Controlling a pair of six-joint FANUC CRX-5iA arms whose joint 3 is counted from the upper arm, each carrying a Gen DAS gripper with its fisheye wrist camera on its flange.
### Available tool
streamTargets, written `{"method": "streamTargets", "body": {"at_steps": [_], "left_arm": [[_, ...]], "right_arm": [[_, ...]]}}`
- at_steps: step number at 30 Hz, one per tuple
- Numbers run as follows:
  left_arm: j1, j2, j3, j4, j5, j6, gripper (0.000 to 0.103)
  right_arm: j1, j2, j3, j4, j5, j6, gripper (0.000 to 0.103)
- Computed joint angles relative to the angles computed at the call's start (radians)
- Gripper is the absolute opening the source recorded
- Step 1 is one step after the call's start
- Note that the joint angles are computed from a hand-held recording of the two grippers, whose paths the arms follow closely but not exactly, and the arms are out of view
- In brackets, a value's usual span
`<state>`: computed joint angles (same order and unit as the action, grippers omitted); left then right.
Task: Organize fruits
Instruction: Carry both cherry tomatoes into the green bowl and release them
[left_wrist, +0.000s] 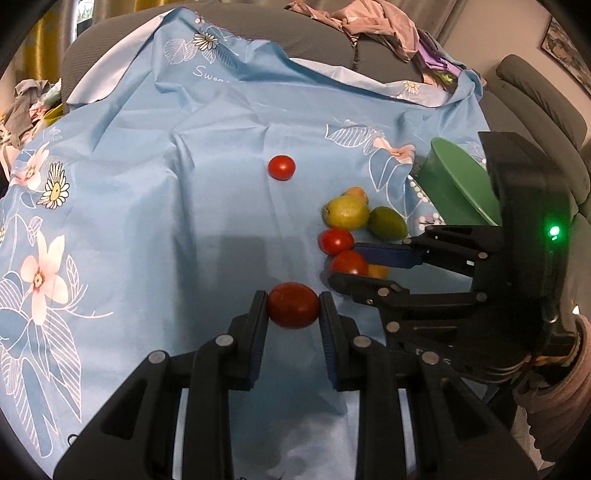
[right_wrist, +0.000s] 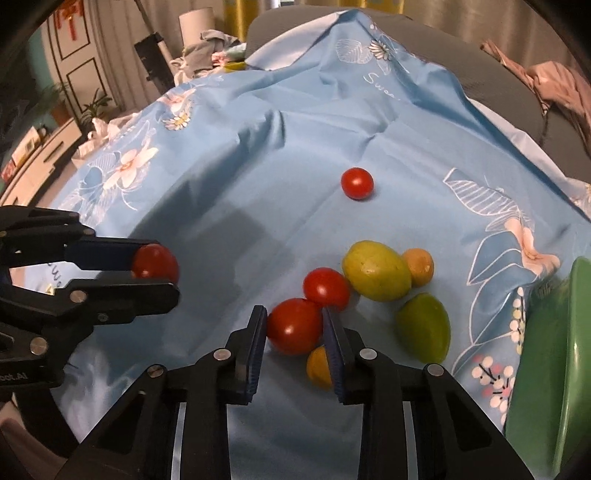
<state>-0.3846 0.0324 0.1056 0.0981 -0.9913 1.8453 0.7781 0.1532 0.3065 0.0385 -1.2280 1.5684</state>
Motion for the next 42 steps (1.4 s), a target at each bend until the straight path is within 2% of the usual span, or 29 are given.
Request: {"method": "streamTargets", "body": {"at_steps": [6, 14, 25, 31, 38, 42], "left_arm": [[-0.020, 0.011, 0.037, -0.023, -0.016, 0.000, 0.027], [-0.067, 0.050, 0.120, -0.050, -0.031, -0.022, 0.027], [-0.105, 0.140, 0.262, -0.002, -0.042, -0.115, 0.027], [-0.142, 0.250, 0.417, 0.018, -0.073, -0.181, 0.027], [-0.188, 0.433, 0.655, 0.069, -0.124, -0.265, 0.027], [-0.206, 0.546, 0.812, 0.061, -0.197, -0.270, 0.027]], "right_arm": [[-0.015, -0.063, -0.020, -0.043, 0.053, -0.024, 0.032], [-0.038, -0.163, -0.090, -0.043, 0.126, -0.085, 0.032], [-0.125, -0.288, -0.195, 0.035, 0.215, -0.204, 0.032], [-0.185, -0.328, -0.243, 0.084, 0.258, -0.283, 0.032], [-0.256, -0.349, -0.270, 0.095, 0.283, -0.315, 0.032], [-0.289, -0.339, -0.264, 0.080, 0.269, -0.314, 0.032]]}}
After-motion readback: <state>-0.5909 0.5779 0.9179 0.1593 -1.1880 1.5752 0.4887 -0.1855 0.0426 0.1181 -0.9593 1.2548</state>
